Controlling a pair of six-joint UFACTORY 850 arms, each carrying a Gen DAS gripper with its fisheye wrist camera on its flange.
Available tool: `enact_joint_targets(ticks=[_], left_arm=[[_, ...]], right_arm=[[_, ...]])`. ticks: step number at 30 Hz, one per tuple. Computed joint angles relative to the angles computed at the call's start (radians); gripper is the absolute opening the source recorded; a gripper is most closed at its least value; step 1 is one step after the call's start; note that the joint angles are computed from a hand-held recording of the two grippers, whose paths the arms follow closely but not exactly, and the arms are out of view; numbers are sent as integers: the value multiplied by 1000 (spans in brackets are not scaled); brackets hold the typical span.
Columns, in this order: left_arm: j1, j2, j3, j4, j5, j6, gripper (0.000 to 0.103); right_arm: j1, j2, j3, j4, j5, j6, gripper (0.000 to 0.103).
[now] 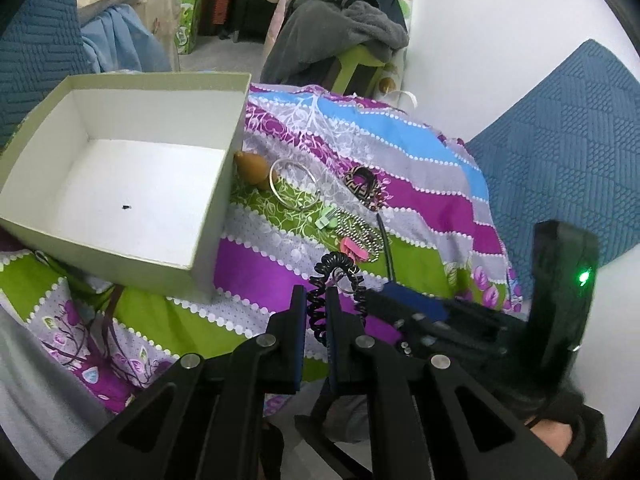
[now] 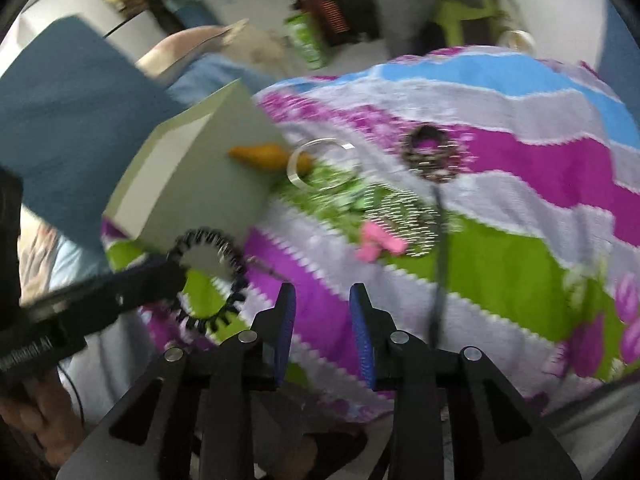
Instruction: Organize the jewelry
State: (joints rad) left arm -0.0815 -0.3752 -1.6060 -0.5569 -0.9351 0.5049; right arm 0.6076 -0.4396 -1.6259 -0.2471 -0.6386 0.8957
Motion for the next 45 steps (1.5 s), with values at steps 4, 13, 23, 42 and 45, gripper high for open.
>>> enact_joint_targets(ticks=[4,13,23,42,45], left_arm=[[15,8,-22,-20,-39,12,7],[57,8,-89,-64,-160,20,7],[79,14,-124,-75,-218,18,7],[83,28,-77,-2,-182,6,7],[79,29,-63,16,-165,1,7]], right_arm=[[3,9,5,40,54,-83,26],[28,26,14,63,164,-229,24],[60,54,38,-106,281,-198,14],[91,58,32,-413,252,33,4],[95,66,39,-464,247,98,4]])
